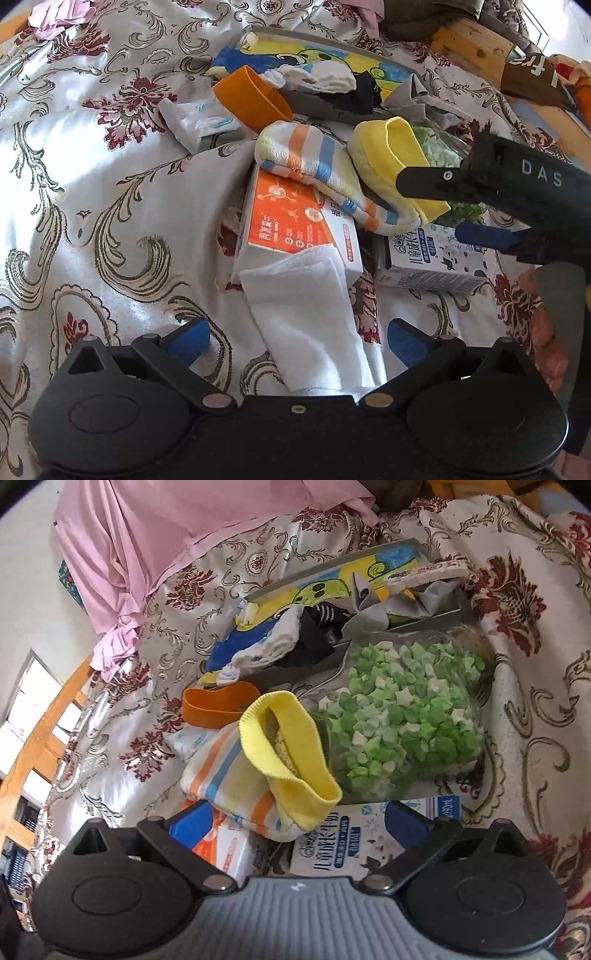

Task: Organize soft objects
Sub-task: 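Grasp the yellow-cuffed striped sock with the right gripper while the left gripper grasps a white sock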

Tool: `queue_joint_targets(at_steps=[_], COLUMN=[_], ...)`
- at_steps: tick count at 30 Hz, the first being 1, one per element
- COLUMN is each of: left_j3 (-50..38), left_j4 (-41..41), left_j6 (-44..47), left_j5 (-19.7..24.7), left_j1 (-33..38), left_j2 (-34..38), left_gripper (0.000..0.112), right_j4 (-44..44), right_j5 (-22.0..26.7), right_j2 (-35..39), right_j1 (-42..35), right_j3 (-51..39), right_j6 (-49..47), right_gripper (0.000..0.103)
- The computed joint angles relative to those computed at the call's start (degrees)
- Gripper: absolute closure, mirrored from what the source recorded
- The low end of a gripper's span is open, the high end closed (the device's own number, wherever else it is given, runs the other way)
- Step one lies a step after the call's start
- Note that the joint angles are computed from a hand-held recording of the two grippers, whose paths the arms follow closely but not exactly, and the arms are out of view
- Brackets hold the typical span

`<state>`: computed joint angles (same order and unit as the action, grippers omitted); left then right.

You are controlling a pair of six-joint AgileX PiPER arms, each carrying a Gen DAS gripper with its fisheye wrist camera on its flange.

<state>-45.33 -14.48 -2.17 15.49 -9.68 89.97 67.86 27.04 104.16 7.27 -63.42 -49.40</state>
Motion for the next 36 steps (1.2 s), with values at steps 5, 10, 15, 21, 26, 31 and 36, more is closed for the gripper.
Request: queue_joint_targets(at_steps=[5,10,15,21,26,31,36], left_j3=[-0.3,-0.1,0.1,0.3,0.9,1.2,2.4], left_j4=[-5.1,-16.1,-13.4,-14.8,-17.7,-19.8,-25.5], left_j6=[5.2,15.5,13.1,15.0,19.7,23.0,30.5], left_j5=[1.3,2.4,1.4,1.0,0.3,-0.1,-2.1], left_j1=[0.8,2.2,1.8,2.2,1.5,1.7,2.1], left_j2=[0.3,0.1,0.3,-0.2,-0.5,-0.1,-0.1], left_gripper=[0.013,0.020,0.037,0.060,0.074,0.092,0.102], right_j4=[-0.9,5.2,8.3,11.6,10.9,8.0,14.2], right_j5=[0.2,0.4,2.2,-0.6,-2.1,-4.7,-7.8], right_j2=[0.6,1.2,2.6,2.8,3.1,2.5,-0.5], right_j1=[0.4,0.3,0.4,2.0,2.3,3.3,3.9], right_j3=[-0.4,0.2,-0.4,0.1,-0.2,0.3,4.0], right_j6=[1.2,-3.9,-6.4,-11.8,-11.1,-10.3,-20.2], right_gripper=[0.006,0.011,0.027,0.042,0.062,0.079,0.088])
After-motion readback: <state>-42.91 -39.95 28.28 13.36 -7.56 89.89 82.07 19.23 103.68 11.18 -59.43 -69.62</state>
